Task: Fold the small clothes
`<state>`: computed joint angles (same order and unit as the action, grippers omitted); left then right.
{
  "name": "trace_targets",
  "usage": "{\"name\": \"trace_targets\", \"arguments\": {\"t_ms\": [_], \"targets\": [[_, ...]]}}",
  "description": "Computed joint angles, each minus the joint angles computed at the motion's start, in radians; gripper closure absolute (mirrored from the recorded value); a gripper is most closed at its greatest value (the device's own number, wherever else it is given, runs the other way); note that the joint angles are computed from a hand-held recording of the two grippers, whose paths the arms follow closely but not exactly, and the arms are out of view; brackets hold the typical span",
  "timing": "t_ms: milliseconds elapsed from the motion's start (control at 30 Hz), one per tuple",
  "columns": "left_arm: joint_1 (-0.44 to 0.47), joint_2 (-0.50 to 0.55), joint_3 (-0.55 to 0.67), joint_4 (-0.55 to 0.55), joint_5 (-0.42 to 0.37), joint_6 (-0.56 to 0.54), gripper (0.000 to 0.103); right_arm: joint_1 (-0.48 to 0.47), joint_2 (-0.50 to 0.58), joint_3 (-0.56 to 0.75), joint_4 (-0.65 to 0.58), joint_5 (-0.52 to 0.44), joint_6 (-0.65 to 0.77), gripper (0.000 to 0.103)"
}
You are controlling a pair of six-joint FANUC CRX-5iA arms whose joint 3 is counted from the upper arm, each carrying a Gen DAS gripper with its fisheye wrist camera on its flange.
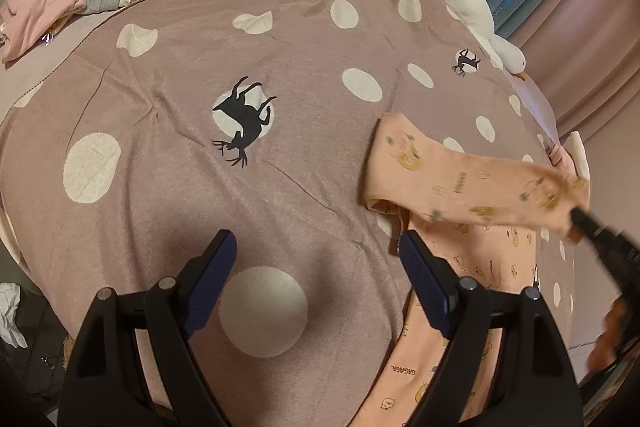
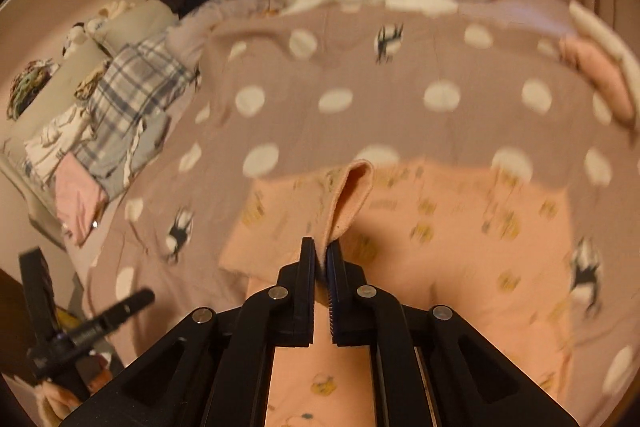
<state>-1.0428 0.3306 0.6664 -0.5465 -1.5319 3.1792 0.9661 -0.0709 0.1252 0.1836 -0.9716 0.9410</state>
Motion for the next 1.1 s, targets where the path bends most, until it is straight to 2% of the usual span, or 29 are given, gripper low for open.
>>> {"name": "trace_targets", "arguments": {"t_ms": [267,867,1100], "targets": [[0.009,0.013,0.020,0.013,0.001,-0.025,0.020,-0.004,-0.005,0.030,0.101,0.006,-0.009,0.096],[0.048,0.096,0.134,0.063,0.004,-0.150,0.020,-0.071,-0.045,-0.002,0.141,-0.018,-0.029,0.096],[0.075,0.136,0.175,0.114,0.033,-0.212,0.020,-0.104,-0.050,-0.016,0.149,-0.028,-0.028,0.096]]}}
